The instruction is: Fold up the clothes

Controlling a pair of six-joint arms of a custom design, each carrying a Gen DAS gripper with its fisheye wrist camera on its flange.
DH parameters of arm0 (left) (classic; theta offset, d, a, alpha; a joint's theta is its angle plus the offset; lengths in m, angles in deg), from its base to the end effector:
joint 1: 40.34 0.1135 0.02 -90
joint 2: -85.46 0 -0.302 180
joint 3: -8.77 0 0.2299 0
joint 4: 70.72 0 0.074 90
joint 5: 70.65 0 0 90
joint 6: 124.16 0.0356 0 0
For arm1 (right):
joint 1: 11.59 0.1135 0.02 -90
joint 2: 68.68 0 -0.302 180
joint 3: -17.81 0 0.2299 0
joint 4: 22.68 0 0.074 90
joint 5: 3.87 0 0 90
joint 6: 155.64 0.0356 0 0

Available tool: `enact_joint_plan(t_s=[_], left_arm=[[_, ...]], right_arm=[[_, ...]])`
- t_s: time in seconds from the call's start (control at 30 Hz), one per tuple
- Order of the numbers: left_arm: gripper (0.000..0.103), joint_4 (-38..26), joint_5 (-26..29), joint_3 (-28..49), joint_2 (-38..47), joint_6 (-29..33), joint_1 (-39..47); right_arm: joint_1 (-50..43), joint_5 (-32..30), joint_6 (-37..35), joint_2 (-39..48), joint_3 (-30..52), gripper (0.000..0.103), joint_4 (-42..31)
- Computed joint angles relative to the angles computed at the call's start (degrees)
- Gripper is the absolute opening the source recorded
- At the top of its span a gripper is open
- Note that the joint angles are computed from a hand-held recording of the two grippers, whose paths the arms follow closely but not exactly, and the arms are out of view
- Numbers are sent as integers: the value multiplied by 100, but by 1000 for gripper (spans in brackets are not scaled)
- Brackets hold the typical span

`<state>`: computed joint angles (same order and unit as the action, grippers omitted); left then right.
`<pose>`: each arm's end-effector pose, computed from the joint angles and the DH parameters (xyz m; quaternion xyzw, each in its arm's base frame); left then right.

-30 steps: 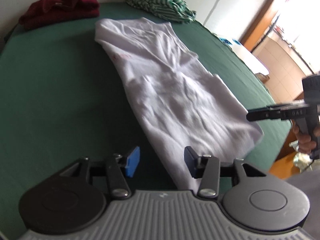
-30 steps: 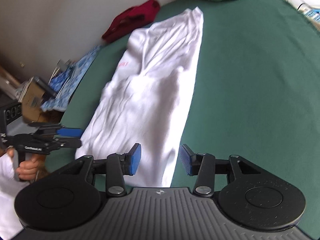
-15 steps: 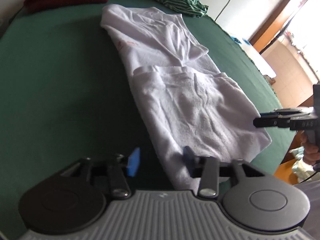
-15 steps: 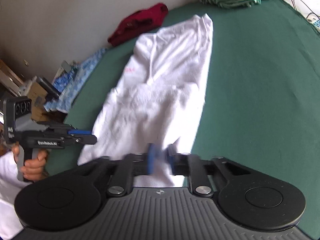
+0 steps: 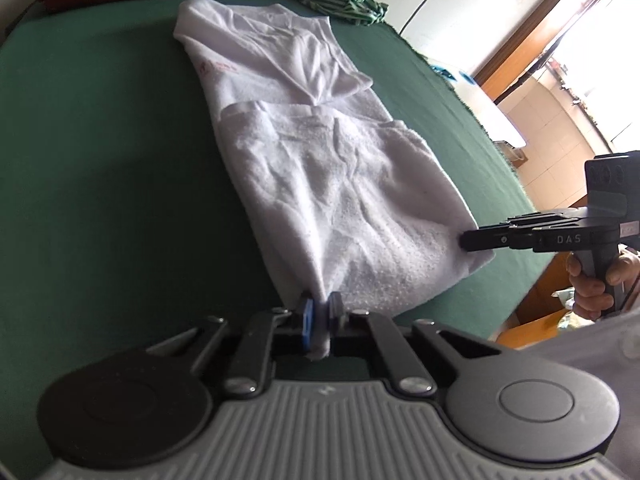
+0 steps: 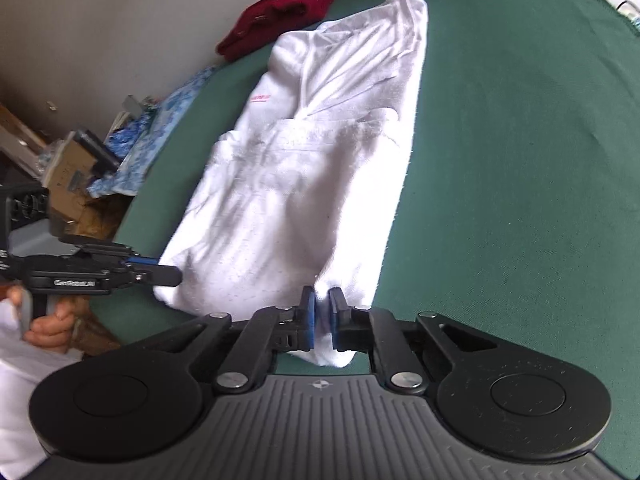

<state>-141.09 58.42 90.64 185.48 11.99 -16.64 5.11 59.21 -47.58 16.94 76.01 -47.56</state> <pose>0.2779 0.0975 0.2377 0.1877 0.9235 -0.2672 0.2014 0.2498 0.0918 0.2251 -0.0643 0.9212 0.3041 0.2341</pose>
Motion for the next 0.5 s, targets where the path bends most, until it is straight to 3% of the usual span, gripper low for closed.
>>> enact_joint_plan(t_s=[0.13, 0.2, 0.4, 0.5], left_arm=[[0, -763, 28, 219, -48, 464, 229], [0, -677, -70, 49, -102, 533, 194], [1, -371, -307, -245, 45, 381, 96], [15, -328, -353, -144, -22, 541, 121]], right_arm=[[-211, -490, -245, -388, 138, 7, -676], [-219, -577, -354, -511, 205, 8, -975], [-76, -367, -407, -244, 9, 8, -899], [-98, -333, -453, -180, 83, 15, -1008]])
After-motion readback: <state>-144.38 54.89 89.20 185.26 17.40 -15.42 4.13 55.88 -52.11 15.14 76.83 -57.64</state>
